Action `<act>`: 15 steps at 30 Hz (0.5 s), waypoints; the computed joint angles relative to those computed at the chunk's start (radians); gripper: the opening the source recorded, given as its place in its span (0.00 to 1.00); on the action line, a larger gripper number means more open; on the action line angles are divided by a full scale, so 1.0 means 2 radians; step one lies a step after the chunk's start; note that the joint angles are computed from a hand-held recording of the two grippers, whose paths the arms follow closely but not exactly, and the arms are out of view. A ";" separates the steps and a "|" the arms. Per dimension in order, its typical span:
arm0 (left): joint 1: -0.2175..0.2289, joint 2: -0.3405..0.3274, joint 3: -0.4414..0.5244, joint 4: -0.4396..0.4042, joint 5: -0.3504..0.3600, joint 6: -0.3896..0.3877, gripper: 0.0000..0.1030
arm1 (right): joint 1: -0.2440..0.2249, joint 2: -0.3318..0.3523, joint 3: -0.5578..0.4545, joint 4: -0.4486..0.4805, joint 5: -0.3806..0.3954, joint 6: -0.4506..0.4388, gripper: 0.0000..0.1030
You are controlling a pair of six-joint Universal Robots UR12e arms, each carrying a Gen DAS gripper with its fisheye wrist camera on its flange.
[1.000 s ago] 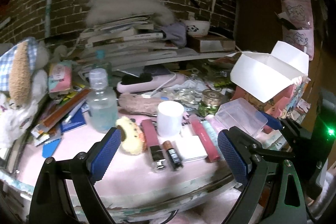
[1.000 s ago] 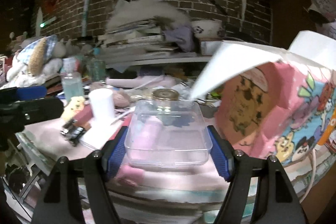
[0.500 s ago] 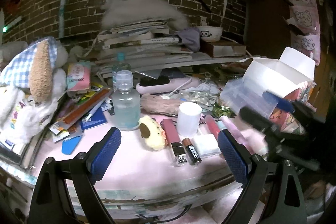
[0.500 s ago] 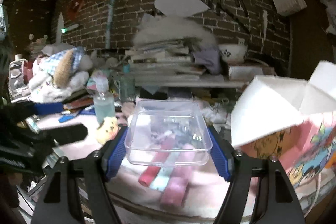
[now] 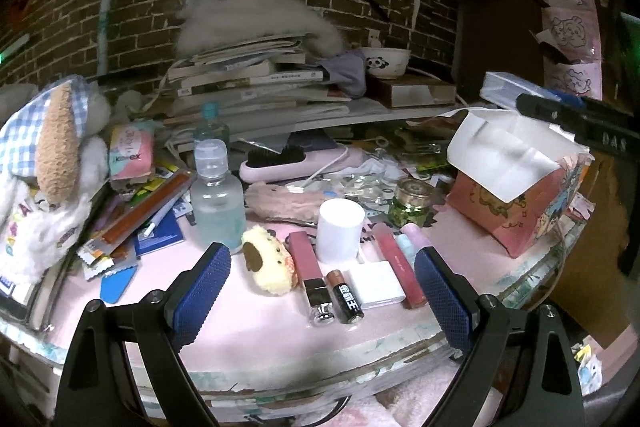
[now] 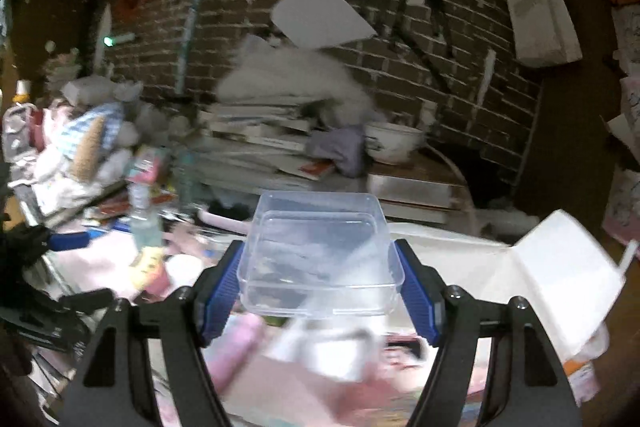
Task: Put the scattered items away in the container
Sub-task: 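Lift the clear box into the white paper box and release it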
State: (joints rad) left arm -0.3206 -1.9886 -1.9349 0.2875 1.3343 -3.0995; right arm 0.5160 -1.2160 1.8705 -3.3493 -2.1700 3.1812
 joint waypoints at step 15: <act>-0.004 -0.002 0.004 -0.013 0.005 0.001 0.89 | -0.058 -0.063 -0.027 0.334 0.029 0.081 0.68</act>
